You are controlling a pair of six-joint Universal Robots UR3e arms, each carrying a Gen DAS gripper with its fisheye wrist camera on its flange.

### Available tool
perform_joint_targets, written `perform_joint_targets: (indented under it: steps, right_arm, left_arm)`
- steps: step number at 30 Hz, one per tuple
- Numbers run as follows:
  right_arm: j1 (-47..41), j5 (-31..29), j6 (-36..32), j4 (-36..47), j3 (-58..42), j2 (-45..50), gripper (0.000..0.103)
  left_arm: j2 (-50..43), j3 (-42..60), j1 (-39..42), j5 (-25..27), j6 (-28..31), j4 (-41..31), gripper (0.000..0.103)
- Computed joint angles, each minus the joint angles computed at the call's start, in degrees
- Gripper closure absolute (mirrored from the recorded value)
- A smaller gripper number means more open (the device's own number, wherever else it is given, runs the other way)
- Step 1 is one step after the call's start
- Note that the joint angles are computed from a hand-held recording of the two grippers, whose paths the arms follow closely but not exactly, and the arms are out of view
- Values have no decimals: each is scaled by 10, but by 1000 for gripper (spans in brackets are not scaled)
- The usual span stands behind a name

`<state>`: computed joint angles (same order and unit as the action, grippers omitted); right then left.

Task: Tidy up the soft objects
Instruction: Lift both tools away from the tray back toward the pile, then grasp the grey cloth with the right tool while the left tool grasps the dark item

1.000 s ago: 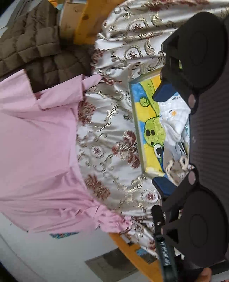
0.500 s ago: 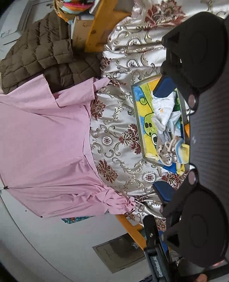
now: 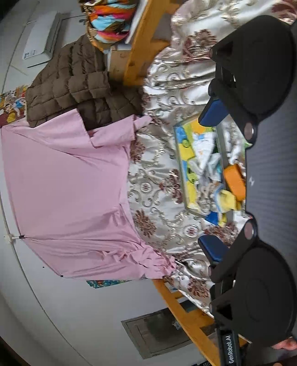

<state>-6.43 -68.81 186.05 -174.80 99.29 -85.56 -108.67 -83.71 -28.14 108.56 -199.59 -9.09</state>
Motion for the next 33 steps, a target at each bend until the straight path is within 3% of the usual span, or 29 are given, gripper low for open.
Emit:
perform_joint_targets:
  steps: [9,15,19,24,28,33]
  right_arm:
    - [0,-9,-8,-56,164,-90,0]
    - [0,-13,-40,-70,241,-124,0]
    - [-15,25,-83,-19,266,-142,0]
    - [-3,22,-136,-4,286,-141,0]
    - [11,31,-156,35,260,-109,0]
    - [29,35,-185,89,211,-64,0]
  left_arm:
    - [65,-110,-15,24,-12,-8,1]
    - [76,-104,-6,-2,-10,-108,1]
    - [72,-94,-4,-5,-18,-155,1]
    - [48,-51,-9,-4,-9,-233,1]
    - [14,0,-7,-7,-8,-305,1]
    - [-10,32,17,-27,2,-338,1]
